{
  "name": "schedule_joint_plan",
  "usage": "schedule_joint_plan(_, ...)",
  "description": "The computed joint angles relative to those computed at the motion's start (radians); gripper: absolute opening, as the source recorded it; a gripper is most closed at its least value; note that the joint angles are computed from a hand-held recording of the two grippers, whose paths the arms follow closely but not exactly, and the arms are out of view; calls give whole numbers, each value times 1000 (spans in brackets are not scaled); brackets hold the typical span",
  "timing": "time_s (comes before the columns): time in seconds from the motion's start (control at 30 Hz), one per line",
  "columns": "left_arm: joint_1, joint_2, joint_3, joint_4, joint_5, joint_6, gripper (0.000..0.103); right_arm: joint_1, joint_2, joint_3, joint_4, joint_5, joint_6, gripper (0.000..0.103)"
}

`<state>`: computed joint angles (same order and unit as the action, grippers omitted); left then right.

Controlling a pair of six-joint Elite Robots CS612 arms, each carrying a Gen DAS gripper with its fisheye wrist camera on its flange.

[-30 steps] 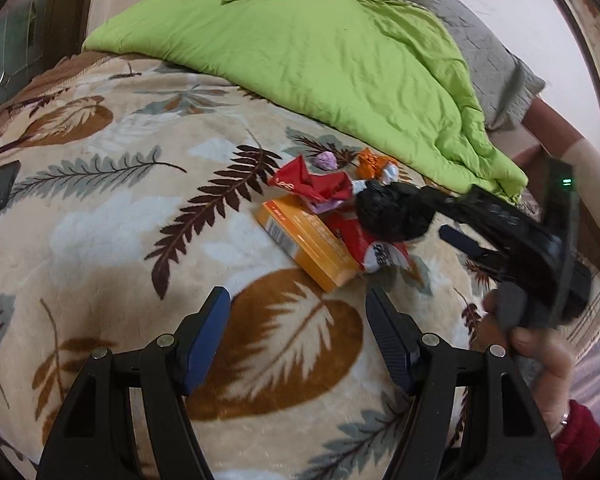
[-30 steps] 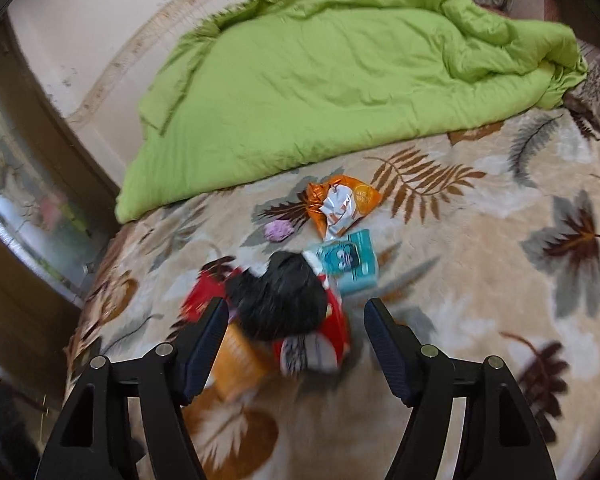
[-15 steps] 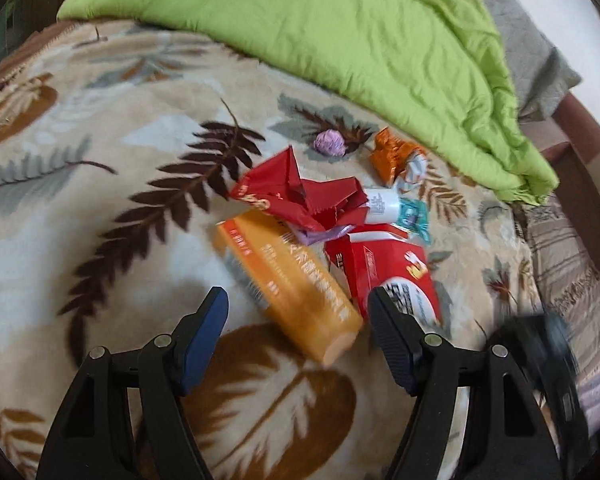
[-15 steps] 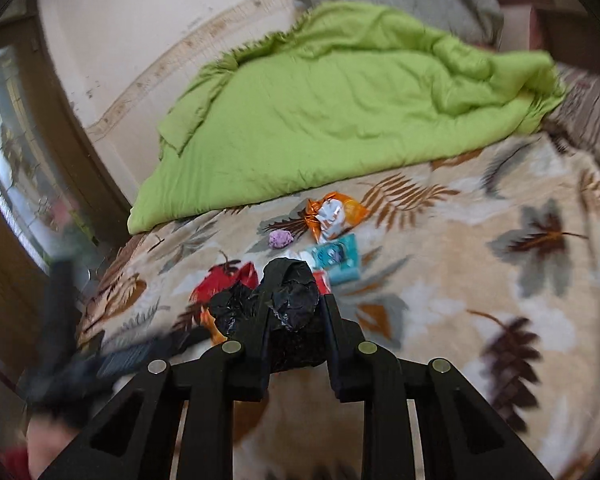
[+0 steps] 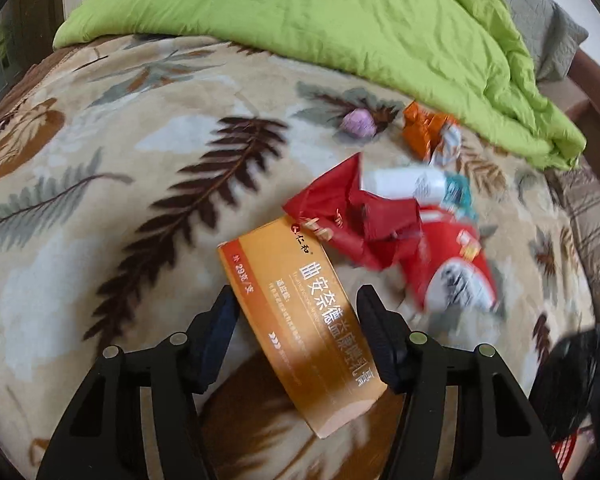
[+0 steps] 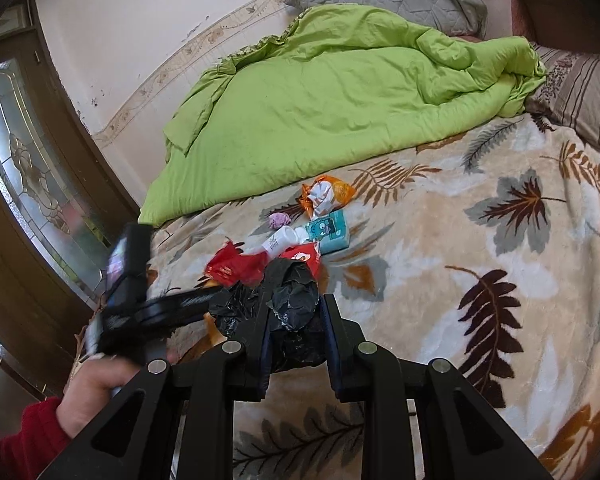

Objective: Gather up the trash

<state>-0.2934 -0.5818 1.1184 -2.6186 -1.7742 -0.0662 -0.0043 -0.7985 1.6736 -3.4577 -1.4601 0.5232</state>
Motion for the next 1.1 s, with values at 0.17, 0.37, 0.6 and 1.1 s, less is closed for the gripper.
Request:
schedule_joint_plan(0.17,3,10,5,-38,-13,1,62,-1,6,-8,10,16,6,24)
schedule_joint_plan(0.37,7,-29,89,-140,-29,-26,55,3,3,-5,10,-3,-3,24)
schedule_joint_plan(0.6,16,-132,316,-410,-91,50,51,0,-5,8,8,-22,21,24)
schedule_joint_plan(1.1,-14,-141,383,-649,39,93,51,11,-24,34,-1,-66,-16,24)
